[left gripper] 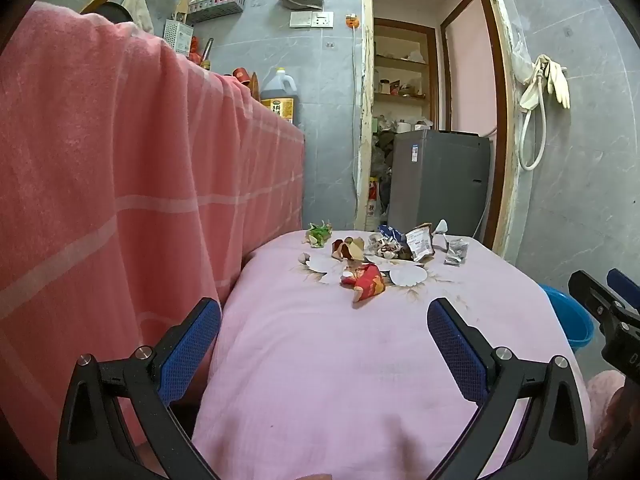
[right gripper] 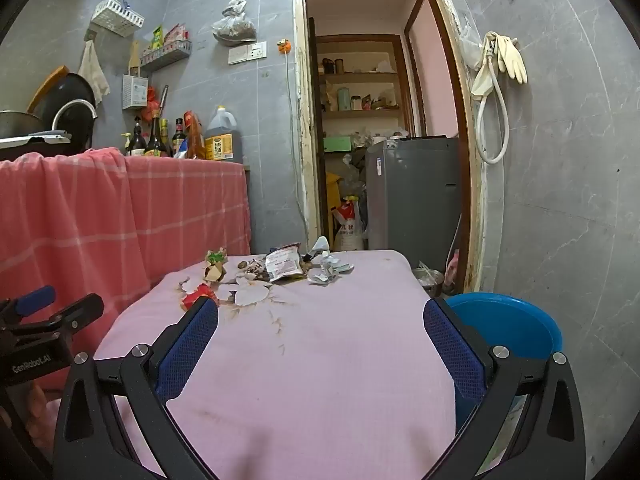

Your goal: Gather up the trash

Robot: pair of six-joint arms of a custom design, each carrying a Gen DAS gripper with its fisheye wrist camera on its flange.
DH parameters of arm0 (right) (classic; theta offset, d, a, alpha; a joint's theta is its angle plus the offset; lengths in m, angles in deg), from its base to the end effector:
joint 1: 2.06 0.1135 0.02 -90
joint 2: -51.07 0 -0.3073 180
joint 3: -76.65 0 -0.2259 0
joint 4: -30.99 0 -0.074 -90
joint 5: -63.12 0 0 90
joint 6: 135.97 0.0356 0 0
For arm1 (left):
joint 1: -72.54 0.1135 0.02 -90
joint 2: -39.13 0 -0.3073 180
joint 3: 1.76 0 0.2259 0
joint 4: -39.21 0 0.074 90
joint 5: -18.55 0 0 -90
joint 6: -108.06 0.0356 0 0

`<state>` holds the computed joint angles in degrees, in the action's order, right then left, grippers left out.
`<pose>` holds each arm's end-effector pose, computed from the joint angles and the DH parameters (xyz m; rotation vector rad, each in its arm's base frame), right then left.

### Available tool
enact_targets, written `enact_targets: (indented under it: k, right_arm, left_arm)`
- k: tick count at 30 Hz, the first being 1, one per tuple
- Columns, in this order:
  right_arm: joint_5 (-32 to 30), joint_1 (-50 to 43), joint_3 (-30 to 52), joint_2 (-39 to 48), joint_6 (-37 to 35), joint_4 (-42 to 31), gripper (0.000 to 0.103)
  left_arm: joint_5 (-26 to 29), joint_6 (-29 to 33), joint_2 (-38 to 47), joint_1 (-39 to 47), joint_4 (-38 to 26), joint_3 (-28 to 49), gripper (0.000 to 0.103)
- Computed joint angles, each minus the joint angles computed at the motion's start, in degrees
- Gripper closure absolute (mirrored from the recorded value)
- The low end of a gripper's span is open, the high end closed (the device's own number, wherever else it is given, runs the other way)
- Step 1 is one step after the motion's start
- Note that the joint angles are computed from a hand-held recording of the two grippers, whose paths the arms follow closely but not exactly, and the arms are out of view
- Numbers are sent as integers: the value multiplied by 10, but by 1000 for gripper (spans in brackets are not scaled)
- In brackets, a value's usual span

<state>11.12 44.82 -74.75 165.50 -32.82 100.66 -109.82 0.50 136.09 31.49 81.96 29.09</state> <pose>0.1948 0.1759 0.1396 -0.0739 1.7924 0.1349 0.1972 -0.1424 0.1716 -0.0375 1.8867 -0.0337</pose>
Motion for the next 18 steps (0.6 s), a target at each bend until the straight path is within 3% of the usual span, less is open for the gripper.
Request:
enact_targets:
  k: [9, 18]
  right_arm:
    - [4, 5, 1, -4, 0, -4, 0]
    - [1, 4, 4, -1, -2, -3, 0]
  left_arm:
    - [13, 6, -6, 14, -9, 11, 1]
    - [0, 5, 12, 7, 25, -5, 1]
